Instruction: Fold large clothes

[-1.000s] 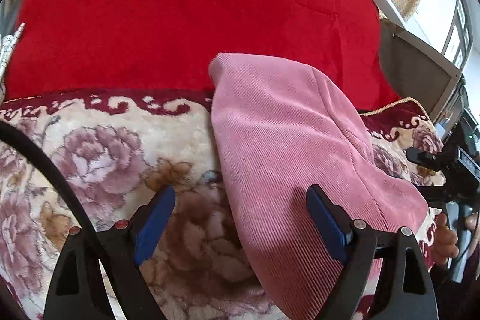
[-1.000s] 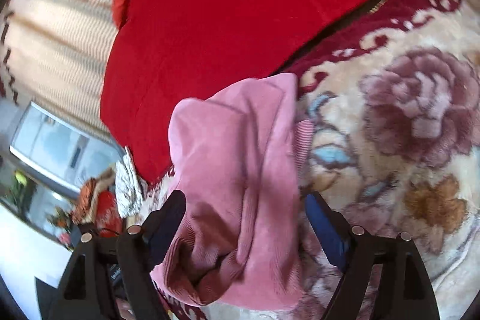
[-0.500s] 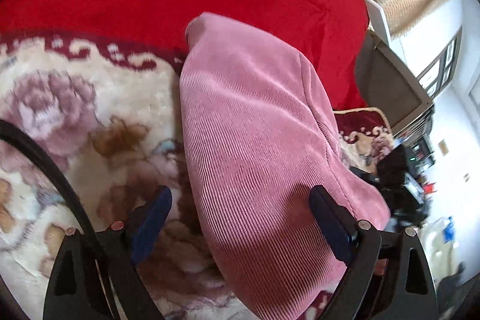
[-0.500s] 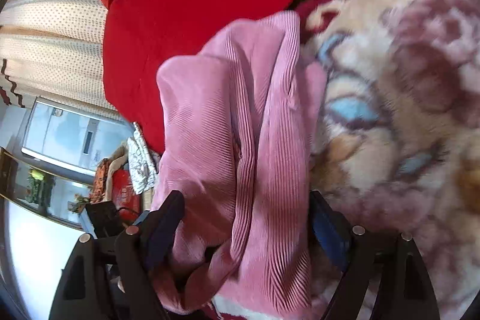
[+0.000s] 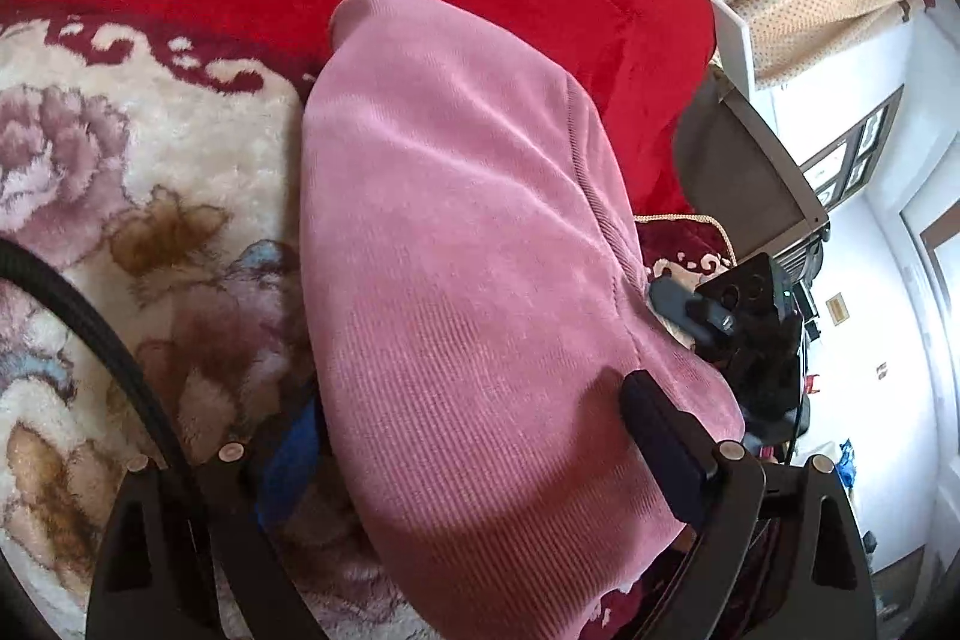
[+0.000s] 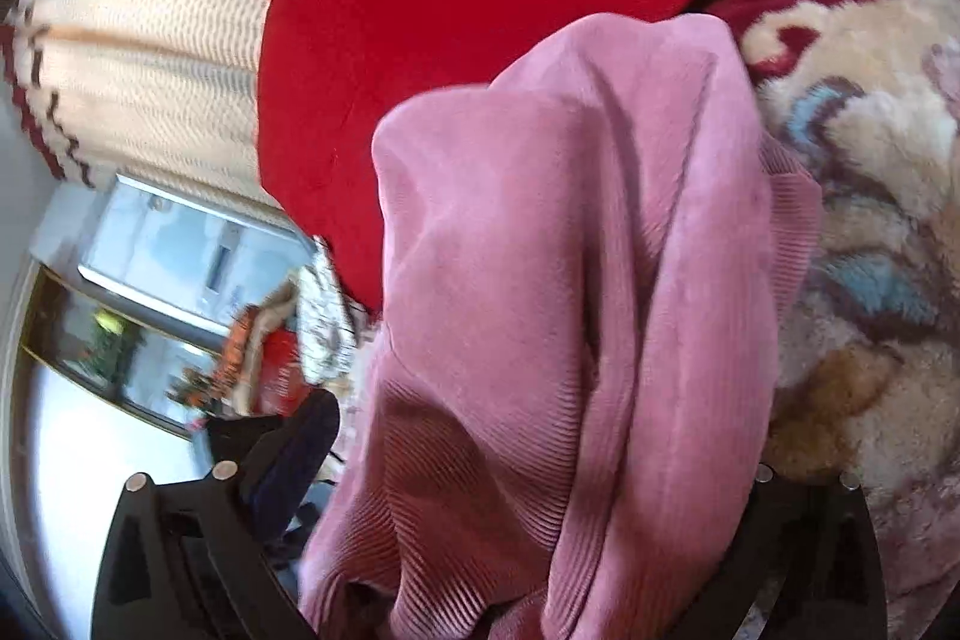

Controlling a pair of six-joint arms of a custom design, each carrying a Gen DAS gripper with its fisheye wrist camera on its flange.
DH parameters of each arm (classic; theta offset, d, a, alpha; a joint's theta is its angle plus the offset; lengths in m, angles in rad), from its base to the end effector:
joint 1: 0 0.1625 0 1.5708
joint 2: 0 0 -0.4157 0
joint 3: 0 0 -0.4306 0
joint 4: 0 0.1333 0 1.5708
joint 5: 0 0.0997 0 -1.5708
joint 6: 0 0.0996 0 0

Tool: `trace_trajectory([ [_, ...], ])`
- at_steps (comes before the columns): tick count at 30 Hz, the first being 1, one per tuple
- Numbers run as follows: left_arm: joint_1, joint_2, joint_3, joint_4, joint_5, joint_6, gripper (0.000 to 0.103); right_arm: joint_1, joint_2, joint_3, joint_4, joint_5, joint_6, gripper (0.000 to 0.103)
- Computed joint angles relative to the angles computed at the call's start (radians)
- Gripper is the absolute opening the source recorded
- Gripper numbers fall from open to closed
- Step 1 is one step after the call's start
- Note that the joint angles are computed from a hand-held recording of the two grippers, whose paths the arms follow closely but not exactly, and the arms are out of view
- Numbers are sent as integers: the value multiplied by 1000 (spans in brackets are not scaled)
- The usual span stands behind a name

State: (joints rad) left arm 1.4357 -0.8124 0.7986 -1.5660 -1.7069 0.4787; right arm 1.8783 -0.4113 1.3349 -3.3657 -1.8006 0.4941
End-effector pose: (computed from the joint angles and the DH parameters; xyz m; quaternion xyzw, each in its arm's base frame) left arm 0.0087 -0.8257 0.3724 -0.3017 -0.9510 0.0160 0.0662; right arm 0.3412 -0.7090 -0.0010 0.1321 0.8922 -0.4265 0.0679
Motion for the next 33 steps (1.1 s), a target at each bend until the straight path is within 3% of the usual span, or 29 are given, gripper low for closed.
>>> trace_trajectory([
  [3, -8, -29, 55, -62, 8, 25, 86, 31, 24, -53, 63, -79, -54, 90],
  [7, -20, -73, 125, -141, 9, 75, 68, 48, 27, -57, 49, -111, -42, 71],
  [13, -40, -123, 193, -210, 28, 135, 63, 83, 45, -90, 52, -190, -63, 63],
  [23, -43, -236, 264, -221, 19, 140, 62, 156, 39, -55, -15, -213, -127, 61],
  [28, -44, -319, 366, -260, 57, 137, 64, 184, 45, -28, -46, -205, -90, 61],
  [30, -41, -328, 397, -263, 103, 145, 67, 187, 51, -7, -58, -206, -58, 61],
  [32, -55, -321, 449, -310, 227, 155, 76, 178, 52, 21, -41, -224, 19, 61],
  [33, -60, -317, 476, -354, 280, 171, 86, 165, 51, 38, -24, -225, 85, 60],
])
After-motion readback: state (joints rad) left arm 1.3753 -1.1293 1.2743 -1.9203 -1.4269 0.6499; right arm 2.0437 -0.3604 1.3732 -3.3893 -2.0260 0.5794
